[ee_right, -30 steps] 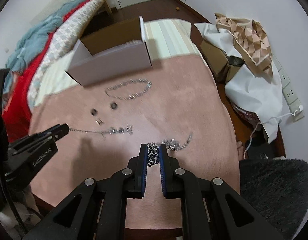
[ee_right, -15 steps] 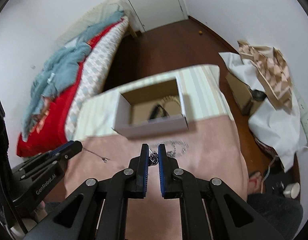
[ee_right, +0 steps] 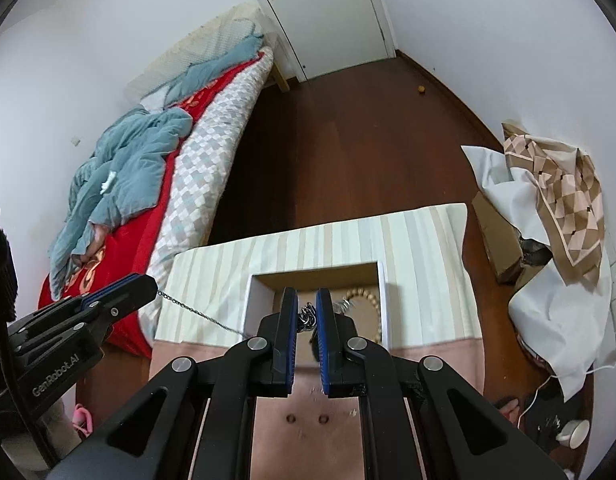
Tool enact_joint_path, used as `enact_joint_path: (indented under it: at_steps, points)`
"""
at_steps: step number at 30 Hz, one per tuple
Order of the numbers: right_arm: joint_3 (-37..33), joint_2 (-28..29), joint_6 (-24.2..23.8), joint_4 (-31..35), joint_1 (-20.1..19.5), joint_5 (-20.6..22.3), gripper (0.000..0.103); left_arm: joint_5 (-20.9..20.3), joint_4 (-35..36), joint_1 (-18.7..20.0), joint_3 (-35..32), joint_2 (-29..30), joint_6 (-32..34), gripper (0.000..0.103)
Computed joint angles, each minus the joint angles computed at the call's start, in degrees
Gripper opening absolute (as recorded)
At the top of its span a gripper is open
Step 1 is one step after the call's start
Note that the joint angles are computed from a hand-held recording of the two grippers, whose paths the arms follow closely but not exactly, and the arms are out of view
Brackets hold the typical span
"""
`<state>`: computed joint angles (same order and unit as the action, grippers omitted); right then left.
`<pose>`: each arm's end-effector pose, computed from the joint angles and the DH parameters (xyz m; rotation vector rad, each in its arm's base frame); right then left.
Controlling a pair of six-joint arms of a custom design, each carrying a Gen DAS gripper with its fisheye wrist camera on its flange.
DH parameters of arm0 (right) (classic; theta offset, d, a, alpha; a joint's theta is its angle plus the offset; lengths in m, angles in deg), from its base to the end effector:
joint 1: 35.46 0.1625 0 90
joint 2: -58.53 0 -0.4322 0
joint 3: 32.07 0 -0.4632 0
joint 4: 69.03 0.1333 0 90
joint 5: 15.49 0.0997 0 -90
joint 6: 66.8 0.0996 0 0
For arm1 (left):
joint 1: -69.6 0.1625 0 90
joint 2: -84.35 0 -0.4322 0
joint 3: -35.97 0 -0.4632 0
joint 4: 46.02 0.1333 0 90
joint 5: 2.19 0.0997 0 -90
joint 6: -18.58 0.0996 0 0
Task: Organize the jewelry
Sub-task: 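Carry both chains into the white box and open both tools, then lift both tools out of the box and move back over the mat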
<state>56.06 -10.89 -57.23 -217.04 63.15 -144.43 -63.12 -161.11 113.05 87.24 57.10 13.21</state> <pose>0.1772 -0.6982 0.4217 -0.3238 -2.4026 0.9824 -0.5347 -0.7568 0.0867 0.9346 2.5061 -0.3260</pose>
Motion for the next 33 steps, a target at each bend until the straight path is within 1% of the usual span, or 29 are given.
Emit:
enact_joint_path:
  at_steps: [2, 5, 7, 10, 12, 16, 18, 20, 22, 23, 24, 25, 26, 27, 28, 29, 31, 32, 33]
  points:
    - [-2.1, 1.4, 0.4, 2.1, -1.2, 0.7, 0.009, -0.2, 3.6, 1.0, -5.5, 3.8, -0.3, 0.009]
    - [-5.0, 3.5, 1.6, 5.7, -3.2, 1.6, 0.009, 0.2, 8.1, 2.2, -11.4, 8.2, -1.4, 0.009]
    - [-6.7, 4.8, 2.6, 8.4, -4.7, 2.5, 0.009, -0.2, 11.0, 3.0, -14.8, 10.5, -2.0, 0.009]
    - [-8.3, 6.4, 3.3, 11.0, -6.1, 2.7, 0.009, -1.2, 16.1, 4.2, -20.7, 14.4, -3.2, 0.009]
    - [-9.5, 7.6, 3.5, 12.5, -6.7, 2.1, 0.009, -1.3, 18.9, 4.7, -24.1, 16.7, -3.8, 0.009]
    - [-11.3, 9.6, 2.7, 13.5, -7.4, 0.5, 0.009, 0.1, 23.2, 5.3, -29.8, 20.5, -3.6, 0.009]
    - [-12.3, 10.2, 3.0, 15.7, -7.6, 0.7, 0.010, 0.4, 26.6, 5.6, -33.8, 22.7, -3.9, 0.010]
    - [-13.2, 10.8, 4.5, 19.6, -7.9, 0.7, 0.010, 1.3, 28.0, 5.7, -34.7, 23.3, -4.5, 0.012]
    - [-13.9, 11.0, 5.9, 24.1, -8.3, 1.2, 0.011, 2.0, 28.0, 5.7, -33.0, 22.3, -5.7, 0.013]
    - [-14.3, 11.1, 7.1, 27.0, -8.5, 1.5, 0.011, 2.0, 27.5, 5.8, -31.8, 21.6, -5.9, 0.016]
    - [-14.3, 11.0, 7.5, 28.4, -8.5, 1.5, 0.017, 2.4, 27.5, 5.7, -31.2, 21.3, -6.2, 0.018]
    - [-13.7, 10.7, 7.5, 28.4, -8.4, 0.8, 0.024, 2.8, 26.9, 5.7, -29.9, 20.6, -6.3, 0.024]
    - [-13.2, 10.4, 7.4, 28.0, -8.3, 0.3, 0.039, 3.3, 26.1, 5.7, -28.7, 20.0, -6.2, 0.031]
    - [-12.5, 10.0, 7.5, 27.3, -8.1, 0.1, 0.046, 4.1, 25.4, 5.5, -27.2, 19.2, -6.4, 0.037]
    - [-11.8, 9.4, 7.4, 26.5, -7.9, 0.0, 0.049, 4.7, 23.9, 5.3, -24.7, 17.8, -6.5, 0.050]
    - [-11.3, 9.1, 7.4, 26.1, -7.7, -0.6, 0.052, 5.1, 22.1, 5.2, -22.3, 16.4, -6.5, 0.057]
    - [-10.0, 8.2, 7.2, 24.6, -7.0, -2.3, 0.053, 5.9, 20.2, 5.0, -19.3, 14.6, -6.8, 0.059]
    - [-9.7, 7.9, 7.1, 24.3, -6.7, -2.9, 0.057, 6.1, 19.6, 4.9, -18.1, 13.9, -6.9, 0.059]
    - [-9.2, 7.7, 6.9, 23.8, -6.2, -4.4, 0.066, 6.6, 18.8, 4.8, -16.4, 12.8, -7.2, 0.059]
